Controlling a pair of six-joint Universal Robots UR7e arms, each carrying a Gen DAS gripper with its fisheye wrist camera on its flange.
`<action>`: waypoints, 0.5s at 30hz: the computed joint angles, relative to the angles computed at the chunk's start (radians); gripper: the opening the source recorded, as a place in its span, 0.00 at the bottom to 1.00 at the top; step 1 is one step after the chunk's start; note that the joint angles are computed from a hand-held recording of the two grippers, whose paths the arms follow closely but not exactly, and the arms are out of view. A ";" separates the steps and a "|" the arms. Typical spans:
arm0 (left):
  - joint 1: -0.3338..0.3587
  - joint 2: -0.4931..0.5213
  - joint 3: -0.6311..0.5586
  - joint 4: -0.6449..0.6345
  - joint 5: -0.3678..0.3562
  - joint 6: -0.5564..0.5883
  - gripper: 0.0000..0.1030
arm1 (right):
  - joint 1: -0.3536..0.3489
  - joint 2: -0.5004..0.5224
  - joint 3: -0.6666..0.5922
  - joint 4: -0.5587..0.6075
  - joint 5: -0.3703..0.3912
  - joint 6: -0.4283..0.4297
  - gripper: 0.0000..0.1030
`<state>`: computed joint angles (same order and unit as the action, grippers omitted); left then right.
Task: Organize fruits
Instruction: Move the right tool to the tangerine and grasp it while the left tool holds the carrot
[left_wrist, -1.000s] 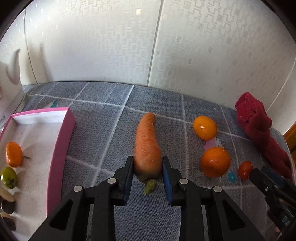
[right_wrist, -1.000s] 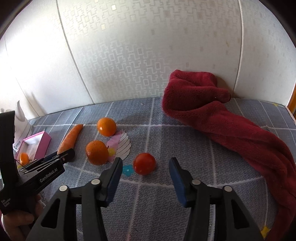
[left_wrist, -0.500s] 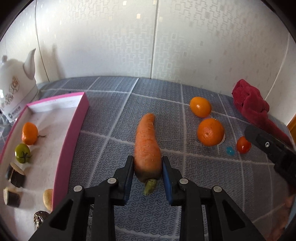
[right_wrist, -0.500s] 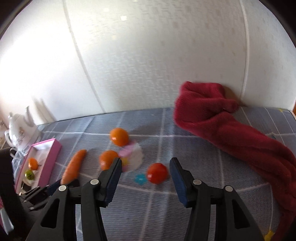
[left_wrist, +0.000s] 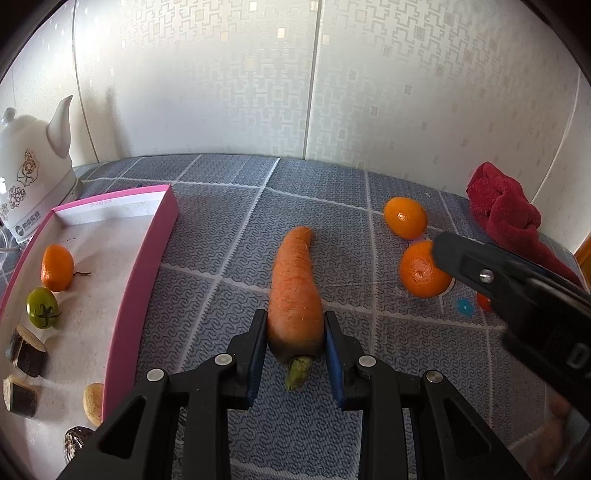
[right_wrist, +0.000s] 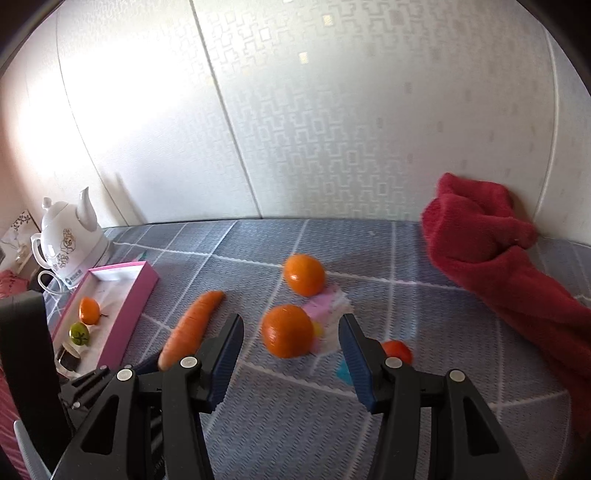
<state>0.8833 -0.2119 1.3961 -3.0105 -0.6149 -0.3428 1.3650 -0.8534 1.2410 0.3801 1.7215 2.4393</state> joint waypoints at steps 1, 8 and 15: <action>0.000 0.000 0.000 -0.001 0.001 0.003 0.29 | 0.002 0.004 -0.003 0.002 0.003 -0.005 0.53; -0.002 0.006 0.001 -0.015 0.007 0.021 0.29 | 0.005 0.054 -0.057 0.041 -0.003 -0.060 0.53; -0.003 0.008 0.000 -0.023 0.013 0.030 0.29 | 0.010 0.046 -0.039 0.023 -0.017 -0.106 0.32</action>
<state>0.8803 -0.2035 1.3960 -3.0330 -0.6023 -0.3127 1.3747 -0.8076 1.2023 0.4030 1.7050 2.3333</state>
